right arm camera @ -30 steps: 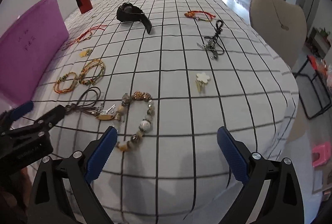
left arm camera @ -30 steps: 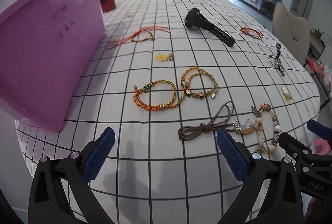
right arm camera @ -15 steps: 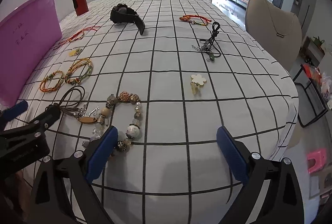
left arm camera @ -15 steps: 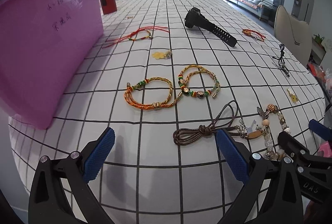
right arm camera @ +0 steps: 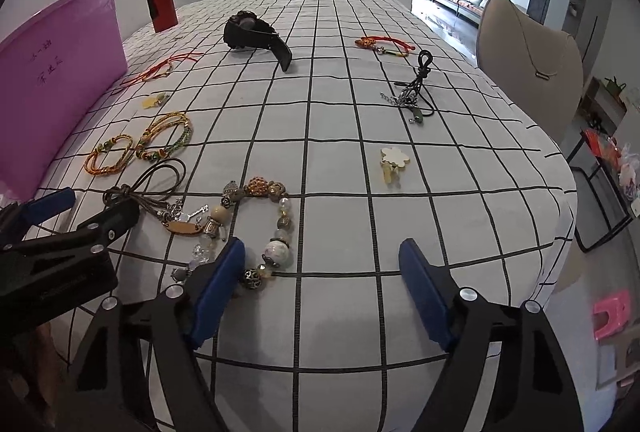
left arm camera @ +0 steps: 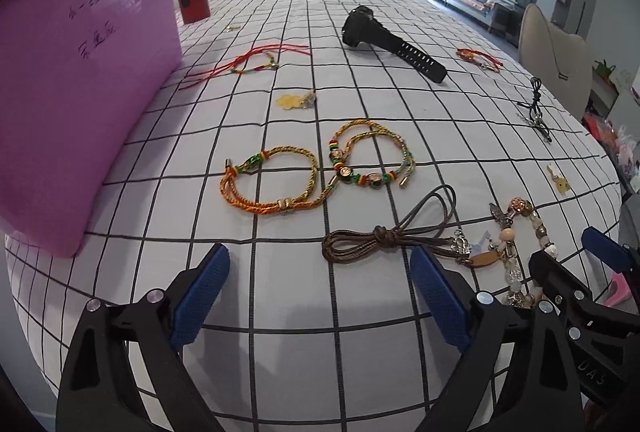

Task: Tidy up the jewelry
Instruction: 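Move left tool to brown cord necklace while right tool approaches beaded bracelet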

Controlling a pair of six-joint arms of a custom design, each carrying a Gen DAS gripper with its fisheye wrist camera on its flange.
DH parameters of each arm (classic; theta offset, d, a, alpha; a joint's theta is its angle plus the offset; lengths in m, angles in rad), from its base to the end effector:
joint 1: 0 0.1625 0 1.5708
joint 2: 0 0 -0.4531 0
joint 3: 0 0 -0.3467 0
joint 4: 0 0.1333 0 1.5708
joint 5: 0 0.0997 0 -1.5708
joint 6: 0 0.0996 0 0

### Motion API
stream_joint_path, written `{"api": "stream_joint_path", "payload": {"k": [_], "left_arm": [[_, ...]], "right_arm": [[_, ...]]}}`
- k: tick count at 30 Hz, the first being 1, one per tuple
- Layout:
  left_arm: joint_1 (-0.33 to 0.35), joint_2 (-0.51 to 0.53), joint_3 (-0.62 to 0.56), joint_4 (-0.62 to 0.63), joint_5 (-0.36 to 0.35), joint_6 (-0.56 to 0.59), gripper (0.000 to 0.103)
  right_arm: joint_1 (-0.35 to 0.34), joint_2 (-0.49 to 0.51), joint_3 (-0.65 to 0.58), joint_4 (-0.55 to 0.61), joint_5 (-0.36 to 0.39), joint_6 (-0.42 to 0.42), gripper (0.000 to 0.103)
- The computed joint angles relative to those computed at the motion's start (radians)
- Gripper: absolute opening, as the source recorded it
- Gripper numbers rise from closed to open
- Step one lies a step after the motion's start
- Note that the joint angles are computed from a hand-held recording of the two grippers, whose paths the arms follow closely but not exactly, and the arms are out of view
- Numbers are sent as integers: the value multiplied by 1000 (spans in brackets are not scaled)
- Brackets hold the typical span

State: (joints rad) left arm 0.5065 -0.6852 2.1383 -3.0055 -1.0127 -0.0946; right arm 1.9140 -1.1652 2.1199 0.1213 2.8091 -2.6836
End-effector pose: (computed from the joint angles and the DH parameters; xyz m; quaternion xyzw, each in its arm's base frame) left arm -0.3379 -0.4002 0.0186 0.4503 0.8493 -0.1434 0.2353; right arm 0.1401 -0.2757 0.2199 -0.1872 -0.7801 0.4031 0.4404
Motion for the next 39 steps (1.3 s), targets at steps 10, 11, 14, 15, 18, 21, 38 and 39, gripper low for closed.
{"api": "stream_joint_path", "payload": {"k": [10,11,14,15,18,21,38,39], "left_arm": [[-2,-1,2,-30,-10,28,88],[-3,0,0,-32,-11,29,88],[-7,5,-2,-63,-13,45,88],[-9,8,-2,-69,-9,50,88],[-7,15,-21,-40,-12,47,88],[-1,21,-46,3,-22,33,88],[7,24,-57,34,-59,32,67],[5,22,-48,23,-61,36,62]], "right_arm": [[1,0,1,-5,0,-5,76],[1,0,1,-7,0,-6,76],[1,0,1,-7,0,-8,76],[1,-1,1,-7,0,-9,76],[0,-2,-1,-5,-2,-12,76],[0,-2,-1,-7,-2,-15,76],[2,5,-2,-3,0,2,74],[3,6,-3,-3,0,1,73]]}}
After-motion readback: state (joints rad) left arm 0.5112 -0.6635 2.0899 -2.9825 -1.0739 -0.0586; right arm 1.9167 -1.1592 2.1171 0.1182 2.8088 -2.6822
